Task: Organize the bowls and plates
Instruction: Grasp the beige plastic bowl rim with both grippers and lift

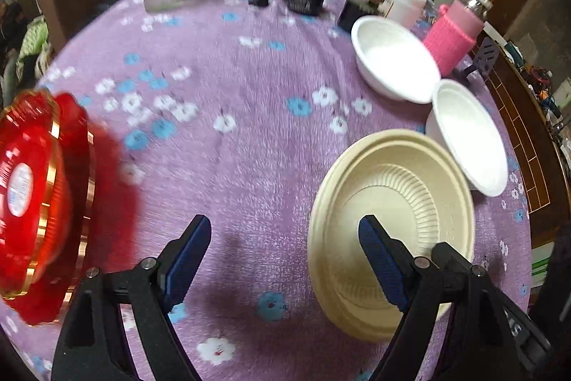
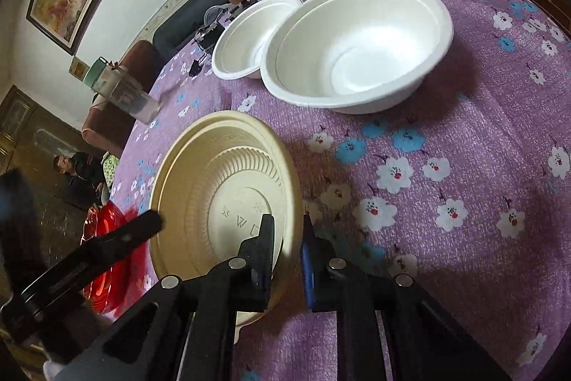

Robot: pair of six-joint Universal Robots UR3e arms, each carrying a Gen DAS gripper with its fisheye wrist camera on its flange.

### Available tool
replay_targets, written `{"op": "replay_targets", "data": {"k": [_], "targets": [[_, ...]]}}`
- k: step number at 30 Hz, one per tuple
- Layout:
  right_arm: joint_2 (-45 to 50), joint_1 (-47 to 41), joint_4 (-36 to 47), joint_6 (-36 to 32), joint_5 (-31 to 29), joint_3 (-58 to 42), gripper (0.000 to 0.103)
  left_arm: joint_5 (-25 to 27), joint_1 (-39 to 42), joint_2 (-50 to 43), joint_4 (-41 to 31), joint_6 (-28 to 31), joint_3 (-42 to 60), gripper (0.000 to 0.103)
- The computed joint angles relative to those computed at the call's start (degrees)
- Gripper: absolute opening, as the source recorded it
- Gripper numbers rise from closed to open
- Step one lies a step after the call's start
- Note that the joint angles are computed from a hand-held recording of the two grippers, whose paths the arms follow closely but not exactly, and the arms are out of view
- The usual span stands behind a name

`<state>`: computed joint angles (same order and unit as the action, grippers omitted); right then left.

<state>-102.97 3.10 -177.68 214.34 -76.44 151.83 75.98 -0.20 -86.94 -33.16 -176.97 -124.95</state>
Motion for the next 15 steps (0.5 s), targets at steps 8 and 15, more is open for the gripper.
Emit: {"op": "replay_targets", "data": {"k": [8,15], "targets": [[1.81,1.28,-2.16,0.99,-0.19,0.02,0.015,-2.39,-1.02,-4.08,-0.46,2.69,0.42,0.031],[2.33,3.21,-2.61,1.63,-2.14,-0.57,0.015,-3.25,-1.51,-1.34,-0.05,3.77,-1.68,0.015]]}}
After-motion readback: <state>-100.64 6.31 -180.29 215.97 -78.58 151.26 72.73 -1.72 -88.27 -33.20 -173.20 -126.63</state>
